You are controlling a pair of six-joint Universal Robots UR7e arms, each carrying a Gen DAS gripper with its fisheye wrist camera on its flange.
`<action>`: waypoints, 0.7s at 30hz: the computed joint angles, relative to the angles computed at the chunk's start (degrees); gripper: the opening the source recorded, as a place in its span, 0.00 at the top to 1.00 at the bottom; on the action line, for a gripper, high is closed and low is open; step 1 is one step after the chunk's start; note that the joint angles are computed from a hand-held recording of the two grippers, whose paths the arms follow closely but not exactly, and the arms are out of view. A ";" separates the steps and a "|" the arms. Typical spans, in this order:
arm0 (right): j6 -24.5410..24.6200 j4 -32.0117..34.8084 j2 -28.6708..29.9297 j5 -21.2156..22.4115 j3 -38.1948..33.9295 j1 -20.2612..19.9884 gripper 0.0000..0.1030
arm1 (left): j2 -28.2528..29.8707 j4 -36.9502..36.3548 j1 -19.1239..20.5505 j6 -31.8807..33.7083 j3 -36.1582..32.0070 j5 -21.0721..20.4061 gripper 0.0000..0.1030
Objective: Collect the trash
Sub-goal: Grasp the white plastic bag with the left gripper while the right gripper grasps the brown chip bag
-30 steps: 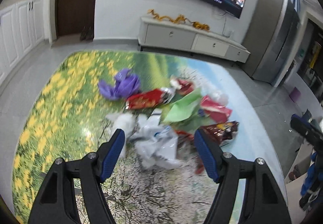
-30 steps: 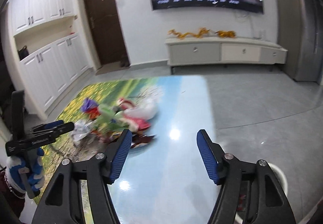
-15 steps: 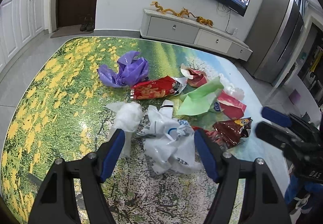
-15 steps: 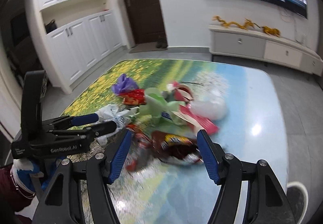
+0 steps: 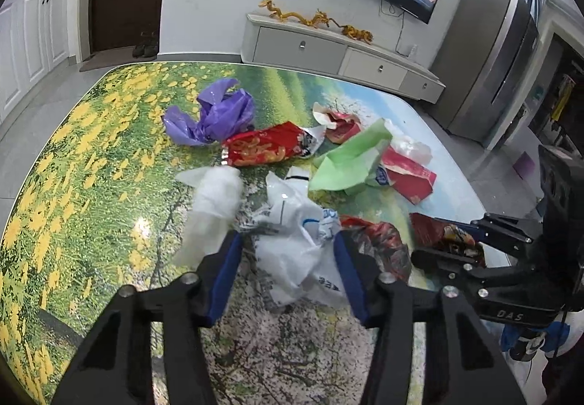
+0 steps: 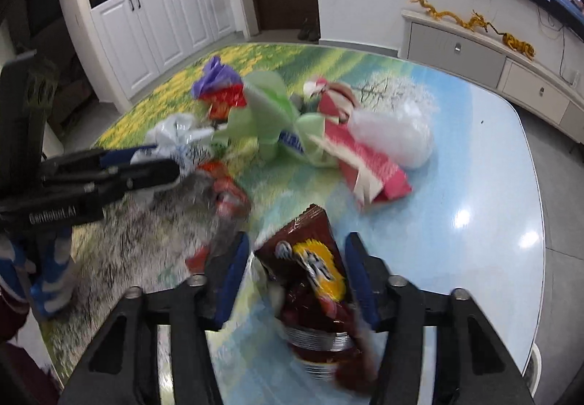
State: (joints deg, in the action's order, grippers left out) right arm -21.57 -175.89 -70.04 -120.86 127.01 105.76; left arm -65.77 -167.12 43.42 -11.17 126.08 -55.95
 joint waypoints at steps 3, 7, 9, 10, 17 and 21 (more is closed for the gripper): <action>0.22 -0.91 -0.91 0.29 1.47 0.07 0.64 | -0.78 0.08 -0.54 -0.27 0.99 -0.38 0.66; 0.70 -2.91 -2.13 0.30 3.34 0.61 0.68 | -2.38 0.15 -1.27 -0.99 2.55 -0.91 0.68; 0.78 -4.08 -2.66 0.39 4.19 0.84 0.69 | -3.36 0.18 -1.64 -1.43 3.42 -1.28 0.69; 0.97 -4.77 -2.95 0.55 4.62 0.98 0.69 | -4.02 0.37 -2.07 -1.85 4.02 -1.25 0.69; 2.14 -7.44 -4.97 0.91 6.56 2.68 0.69 | -7.79 0.49 -5.42 -2.58 7.09 0.43 0.71; 2.67 -8.67 -5.97 0.69 7.47 4.35 0.69 | -10.21 0.86 -7.36 -3.24 8.58 1.43 0.71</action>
